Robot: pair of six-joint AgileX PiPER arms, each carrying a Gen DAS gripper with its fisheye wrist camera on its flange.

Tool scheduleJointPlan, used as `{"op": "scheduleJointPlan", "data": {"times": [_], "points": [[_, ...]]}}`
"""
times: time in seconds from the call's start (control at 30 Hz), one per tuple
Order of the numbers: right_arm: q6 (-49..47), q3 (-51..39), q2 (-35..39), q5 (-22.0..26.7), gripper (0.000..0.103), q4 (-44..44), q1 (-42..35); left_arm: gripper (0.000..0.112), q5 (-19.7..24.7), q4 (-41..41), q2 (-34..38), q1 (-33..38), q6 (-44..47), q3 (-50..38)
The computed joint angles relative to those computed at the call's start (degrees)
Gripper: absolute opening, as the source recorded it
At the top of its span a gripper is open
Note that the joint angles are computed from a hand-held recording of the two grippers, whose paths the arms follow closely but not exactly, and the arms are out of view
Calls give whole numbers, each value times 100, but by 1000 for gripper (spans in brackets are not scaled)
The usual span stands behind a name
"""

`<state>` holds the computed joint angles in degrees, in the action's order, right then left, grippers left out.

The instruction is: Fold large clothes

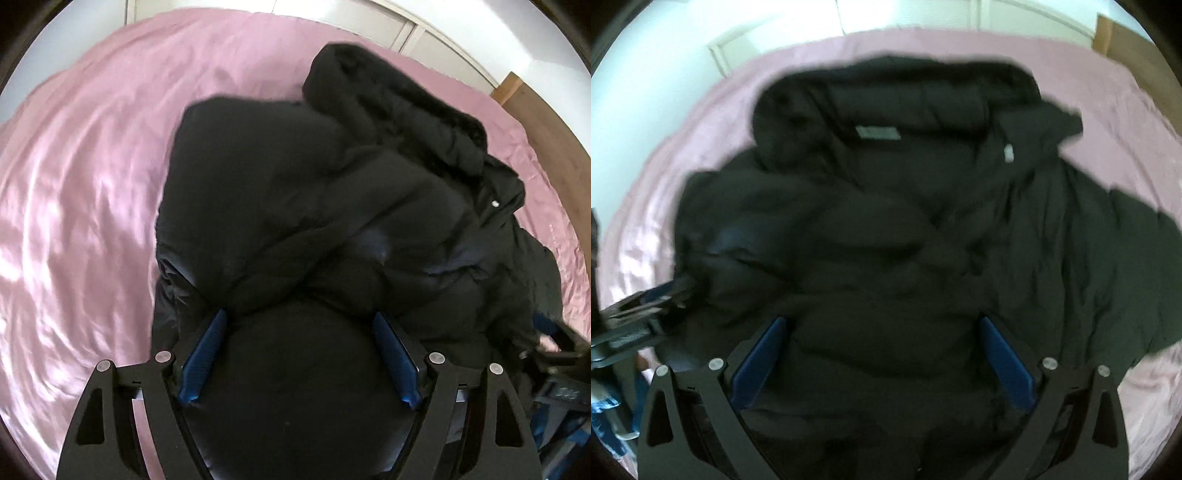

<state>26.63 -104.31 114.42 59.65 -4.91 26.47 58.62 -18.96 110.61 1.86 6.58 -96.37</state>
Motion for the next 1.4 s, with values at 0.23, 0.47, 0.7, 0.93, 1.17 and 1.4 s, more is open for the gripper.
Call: {"op": "scheduleJointPlan", "data": {"times": [0.23,0.47,0.7,0.93,1.17,1.4], "points": [[-337,448,-210,-241,103,284,-174,81,-67,520,-23,-240,-415,-8],[-513,1129,-822,-605,103,247,-330,80,-516,714,-921,-479,-738,801],[-1314,1278,-557,-669,103,1163,-825,81,-420,1188,-574,-751,-1350,783],[-2181,2449,-1895,-1045,103,1905,-1819,81,-415,1822,-1200,-1106,-2269,686],[-3881,3380,-2607,-949,103,3408,-4404,81,-61,1884,-1401,-1548,-2940,428],[-5249,2756,-1489,120,103,5148,-7320,81,141,2294,-1452,-2112,-3577,274]]}}
